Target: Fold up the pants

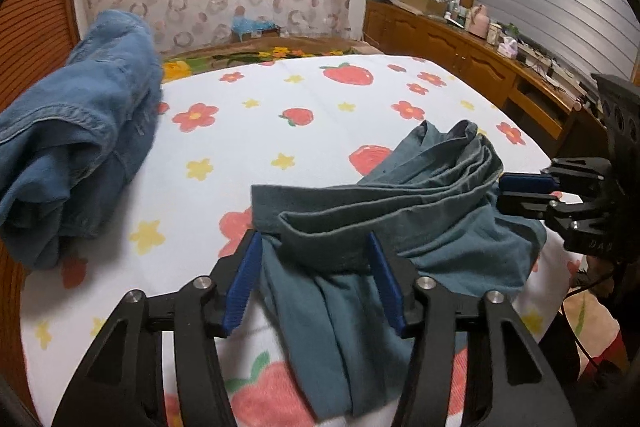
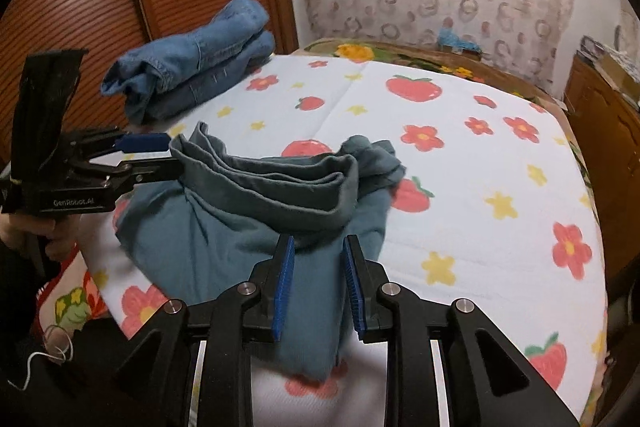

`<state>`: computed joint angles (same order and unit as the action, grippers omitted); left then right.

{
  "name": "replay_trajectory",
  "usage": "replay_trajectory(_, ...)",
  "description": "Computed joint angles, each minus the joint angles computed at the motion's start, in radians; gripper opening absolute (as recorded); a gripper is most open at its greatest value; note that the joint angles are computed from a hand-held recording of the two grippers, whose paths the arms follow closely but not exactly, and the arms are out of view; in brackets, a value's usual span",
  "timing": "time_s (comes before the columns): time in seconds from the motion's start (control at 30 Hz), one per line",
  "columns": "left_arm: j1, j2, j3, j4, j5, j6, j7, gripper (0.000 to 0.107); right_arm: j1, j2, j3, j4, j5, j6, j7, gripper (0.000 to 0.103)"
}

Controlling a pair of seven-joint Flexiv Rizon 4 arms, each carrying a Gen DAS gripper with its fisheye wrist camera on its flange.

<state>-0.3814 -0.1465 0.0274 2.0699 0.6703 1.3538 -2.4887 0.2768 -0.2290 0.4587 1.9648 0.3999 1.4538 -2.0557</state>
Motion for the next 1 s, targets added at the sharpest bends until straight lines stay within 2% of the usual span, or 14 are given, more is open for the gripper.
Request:
replay_trajectory(0.1,0.023,-0.023,-0.014,0.005,-0.065,0.022,0.076,0.039,0.017,-0.03,-0.022,-0.035,-0.041,-0.025,0.015,0.026)
replay_trajectory(0.23,0.015,-0.035,0.001,0.004,-0.092,0.05,0.114,0.017,0.019,-0.069,-0.032,-0.082,-0.085,-0.048,0.034,0.026)
replay_trajectory(0.33,-0.022,-0.027,0.051,-0.014,-0.024,0.069,0.026,0.011,0.015,-0.09,-0.026,-0.105,-0.099,-0.041,0.039,0.026)
replay_trajectory(0.43,-0.034,-0.019,0.066,-0.034,0.031,0.052,-0.036,0.009,0.07,-0.11,-0.089,-0.099,-0.172,0.006,0.136,0.026)
replay_trajectory(0.5,-0.029,-0.017,0.063,-0.043,0.049,0.042,-0.058,0.009,0.055,-0.133,-0.076,-0.116,-0.187,0.018,0.171,0.026)
replay_trajectory(0.7,-0.001,-0.023,0.039,-0.055,0.047,0.013,-0.06,0.009,0.138,-0.137,-0.175,-0.07,-0.32,0.122,0.322,0.026)
replay_trajectory(0.87,-0.004,-0.017,0.039,-0.047,0.047,0.008,-0.085,0.01,0.043,-0.15,-0.074,-0.076,-0.344,0.106,0.34,0.026)
replay_trajectory(1.0,-0.014,0.009,0.032,-0.049,0.084,-0.043,-0.134,0.023,-0.012,-0.15,-0.017,-0.067,-0.36,0.11,0.348,0.027)
